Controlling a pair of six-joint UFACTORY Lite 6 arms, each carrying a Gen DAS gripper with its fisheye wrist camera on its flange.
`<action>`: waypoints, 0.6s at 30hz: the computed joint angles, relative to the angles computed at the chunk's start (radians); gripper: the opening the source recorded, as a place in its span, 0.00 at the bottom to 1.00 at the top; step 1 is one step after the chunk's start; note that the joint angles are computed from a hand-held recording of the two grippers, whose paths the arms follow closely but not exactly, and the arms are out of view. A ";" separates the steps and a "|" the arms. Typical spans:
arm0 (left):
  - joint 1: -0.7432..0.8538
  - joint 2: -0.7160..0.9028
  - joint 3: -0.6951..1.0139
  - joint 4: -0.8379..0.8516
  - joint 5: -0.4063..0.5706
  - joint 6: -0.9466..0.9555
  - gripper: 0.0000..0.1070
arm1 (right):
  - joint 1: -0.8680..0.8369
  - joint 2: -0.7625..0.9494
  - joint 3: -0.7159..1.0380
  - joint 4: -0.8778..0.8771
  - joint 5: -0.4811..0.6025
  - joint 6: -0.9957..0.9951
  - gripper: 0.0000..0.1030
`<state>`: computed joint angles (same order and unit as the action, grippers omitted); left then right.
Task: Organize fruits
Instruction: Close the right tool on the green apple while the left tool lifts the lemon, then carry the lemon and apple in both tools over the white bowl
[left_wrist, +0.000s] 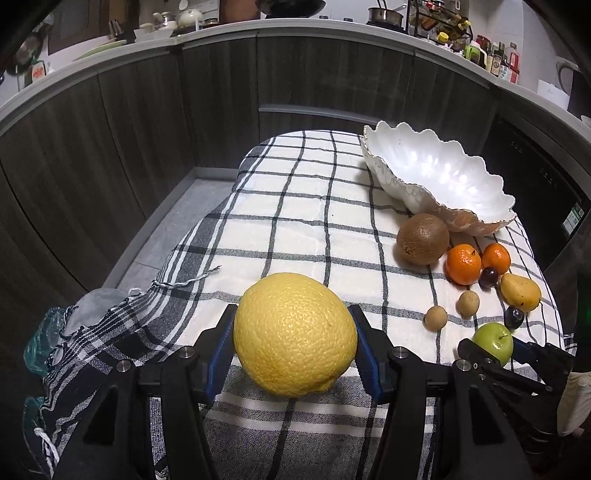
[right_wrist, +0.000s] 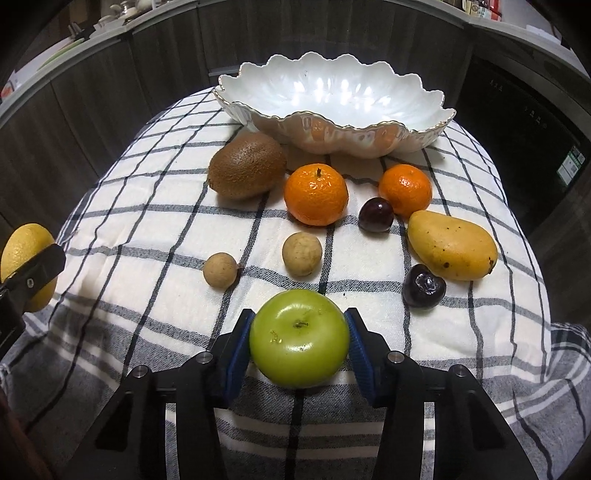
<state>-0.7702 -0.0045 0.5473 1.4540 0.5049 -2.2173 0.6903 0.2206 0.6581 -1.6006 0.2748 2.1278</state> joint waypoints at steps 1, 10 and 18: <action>-0.003 0.001 0.002 -0.001 0.003 0.002 0.53 | -0.001 -0.011 -0.008 -0.020 0.002 0.020 0.48; -0.031 0.010 0.057 -0.040 0.027 0.070 0.53 | -0.009 -0.164 -0.066 0.033 0.036 -0.042 0.48; -0.030 0.061 0.183 -0.051 0.037 0.151 0.53 | -0.087 -0.251 -0.072 0.090 0.034 -0.142 0.48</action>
